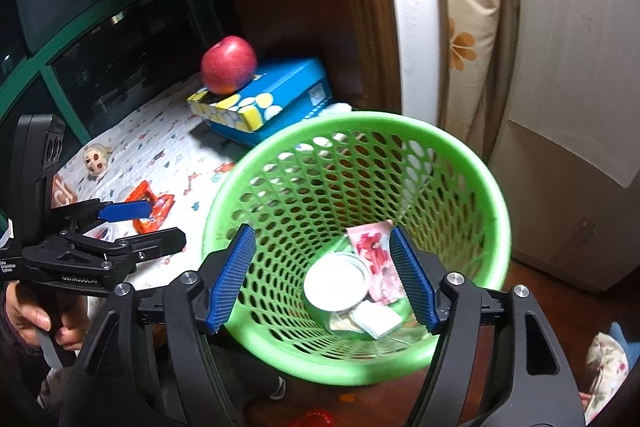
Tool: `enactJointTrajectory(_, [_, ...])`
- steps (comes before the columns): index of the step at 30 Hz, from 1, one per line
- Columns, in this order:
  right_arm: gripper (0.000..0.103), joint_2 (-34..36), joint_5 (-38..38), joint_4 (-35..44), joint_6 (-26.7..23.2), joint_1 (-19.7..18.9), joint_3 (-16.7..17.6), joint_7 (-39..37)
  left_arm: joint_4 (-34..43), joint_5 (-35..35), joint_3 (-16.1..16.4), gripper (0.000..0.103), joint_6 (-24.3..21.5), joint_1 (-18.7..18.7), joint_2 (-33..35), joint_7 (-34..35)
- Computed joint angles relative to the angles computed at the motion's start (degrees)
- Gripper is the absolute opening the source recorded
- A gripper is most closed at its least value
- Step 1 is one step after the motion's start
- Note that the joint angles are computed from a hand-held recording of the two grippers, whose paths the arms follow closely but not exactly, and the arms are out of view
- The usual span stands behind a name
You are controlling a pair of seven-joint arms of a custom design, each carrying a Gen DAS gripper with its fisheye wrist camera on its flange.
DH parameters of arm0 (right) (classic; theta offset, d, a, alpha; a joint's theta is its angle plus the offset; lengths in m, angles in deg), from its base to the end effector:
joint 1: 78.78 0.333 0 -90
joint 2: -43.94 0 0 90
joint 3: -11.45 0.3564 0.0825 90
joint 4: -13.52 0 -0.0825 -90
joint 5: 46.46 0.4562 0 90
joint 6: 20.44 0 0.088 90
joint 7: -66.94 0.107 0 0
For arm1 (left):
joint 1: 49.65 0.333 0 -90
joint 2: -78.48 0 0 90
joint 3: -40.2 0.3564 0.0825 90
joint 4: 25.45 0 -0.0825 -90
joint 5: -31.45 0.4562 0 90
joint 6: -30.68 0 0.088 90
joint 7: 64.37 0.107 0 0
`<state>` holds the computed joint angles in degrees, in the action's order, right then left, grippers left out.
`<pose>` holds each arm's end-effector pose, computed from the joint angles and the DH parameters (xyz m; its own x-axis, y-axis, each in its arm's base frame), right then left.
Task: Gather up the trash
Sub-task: 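Move both tools back over the chip bag and clear plastic box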
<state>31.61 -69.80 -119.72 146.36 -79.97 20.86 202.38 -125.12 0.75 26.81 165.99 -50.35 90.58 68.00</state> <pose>0.5644 0.1104 0.5171 -0.1924 -0.9625 -0.1912 -0.6507 0.2710 -0.7093 0.7121 -0.1725 0.5145 -0.6488 -0.7385 0.1835 -0.6844 0.4608 -0.5650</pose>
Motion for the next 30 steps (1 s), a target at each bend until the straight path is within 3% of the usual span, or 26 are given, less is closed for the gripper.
enactJointTrajectory(14, [0.079,9.45,5.24,10.28,0.35,9.52,-3.09,-9.34,2.29,6.81,4.14,0.092,4.99,6.72,2.64,-5.48])
enactJointTrajectory(22, [0.081,15.09,13.13,16.3,-1.57,15.14,-5.41,-18.2,9.38,10.99,4.21,0.092,0.32,11.49,8.6,-3.76])
enactJointTrajectory(30, [0.081,21.39,20.81,23.51,-4.83,18.54,-6.44,-25.81,17.47,13.57,3.09,0.092,-5.49,13.97,15.2,-0.14])
